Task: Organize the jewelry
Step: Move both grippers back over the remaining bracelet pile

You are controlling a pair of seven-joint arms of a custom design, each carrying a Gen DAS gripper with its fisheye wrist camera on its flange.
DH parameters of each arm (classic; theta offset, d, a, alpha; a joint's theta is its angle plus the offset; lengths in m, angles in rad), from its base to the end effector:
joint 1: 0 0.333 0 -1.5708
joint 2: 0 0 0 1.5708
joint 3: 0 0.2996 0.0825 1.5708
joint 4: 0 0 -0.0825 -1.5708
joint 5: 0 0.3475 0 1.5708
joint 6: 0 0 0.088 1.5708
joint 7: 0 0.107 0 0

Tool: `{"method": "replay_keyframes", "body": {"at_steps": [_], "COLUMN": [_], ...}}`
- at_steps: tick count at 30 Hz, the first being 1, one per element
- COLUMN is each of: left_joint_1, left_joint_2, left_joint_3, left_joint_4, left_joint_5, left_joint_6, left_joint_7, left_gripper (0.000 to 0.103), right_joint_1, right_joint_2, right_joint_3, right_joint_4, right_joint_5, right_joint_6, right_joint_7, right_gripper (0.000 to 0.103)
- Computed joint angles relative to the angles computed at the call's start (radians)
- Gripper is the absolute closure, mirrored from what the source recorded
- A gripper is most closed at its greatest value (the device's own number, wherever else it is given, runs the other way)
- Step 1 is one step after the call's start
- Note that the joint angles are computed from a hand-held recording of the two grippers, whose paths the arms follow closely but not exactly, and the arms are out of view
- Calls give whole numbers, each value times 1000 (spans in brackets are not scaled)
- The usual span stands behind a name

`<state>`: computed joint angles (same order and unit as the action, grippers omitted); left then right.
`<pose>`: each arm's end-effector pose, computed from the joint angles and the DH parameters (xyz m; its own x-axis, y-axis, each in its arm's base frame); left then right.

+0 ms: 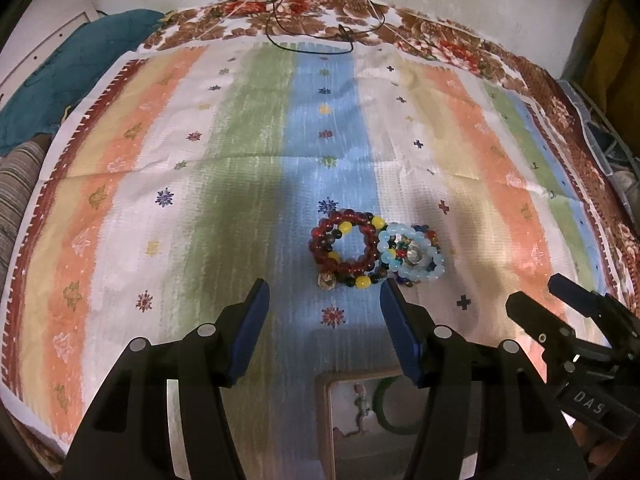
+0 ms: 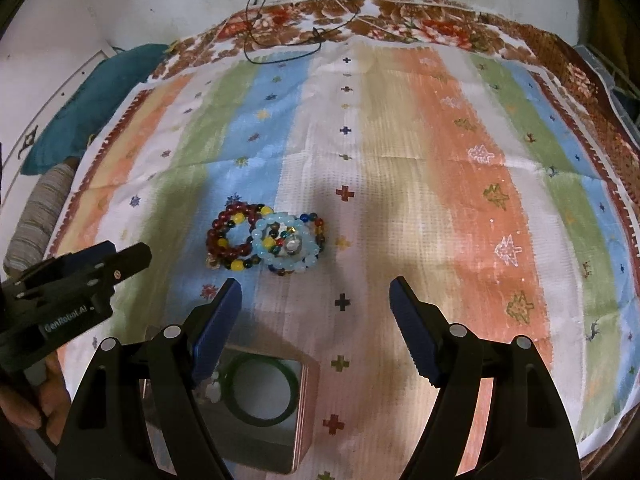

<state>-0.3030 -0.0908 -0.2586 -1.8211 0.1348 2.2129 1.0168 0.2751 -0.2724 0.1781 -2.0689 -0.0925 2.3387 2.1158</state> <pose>0.4560 -0.2886 0.6099 -0.0928 -0.9900 0.1066 -0.8831 0.0324 -0.4680 0.4350 0.2208 0.5980 0.0007 -0.9894 -0.1449 -0.8607 0.0731 -0.5038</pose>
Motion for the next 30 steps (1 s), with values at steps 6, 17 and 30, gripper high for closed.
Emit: {"method": "replay_keyframes", "body": {"at_steps": [6,17,30], "left_joint_1": [3,21,39], "left_joint_2": [24,83,148], "left_joint_3": [8,16,17], "left_joint_4": [3,23,55], "left_joint_5": [-40,-95,-151], "left_joint_6": [17,11,28], "left_joint_7": [19,20,48], "left_gripper": [44,44,44], "right_joint_1": [3,22,45], "right_joint_2": [42,100,163], "right_joint_3": [5,-20,-53], "right_joint_4": [32,62,94], "right_joint_5": [-24,-17,75], "right_joint_6": [-5,-16,-11], "right_joint_7": [1,-10,-90], "right_gripper": [27,27,27]}}
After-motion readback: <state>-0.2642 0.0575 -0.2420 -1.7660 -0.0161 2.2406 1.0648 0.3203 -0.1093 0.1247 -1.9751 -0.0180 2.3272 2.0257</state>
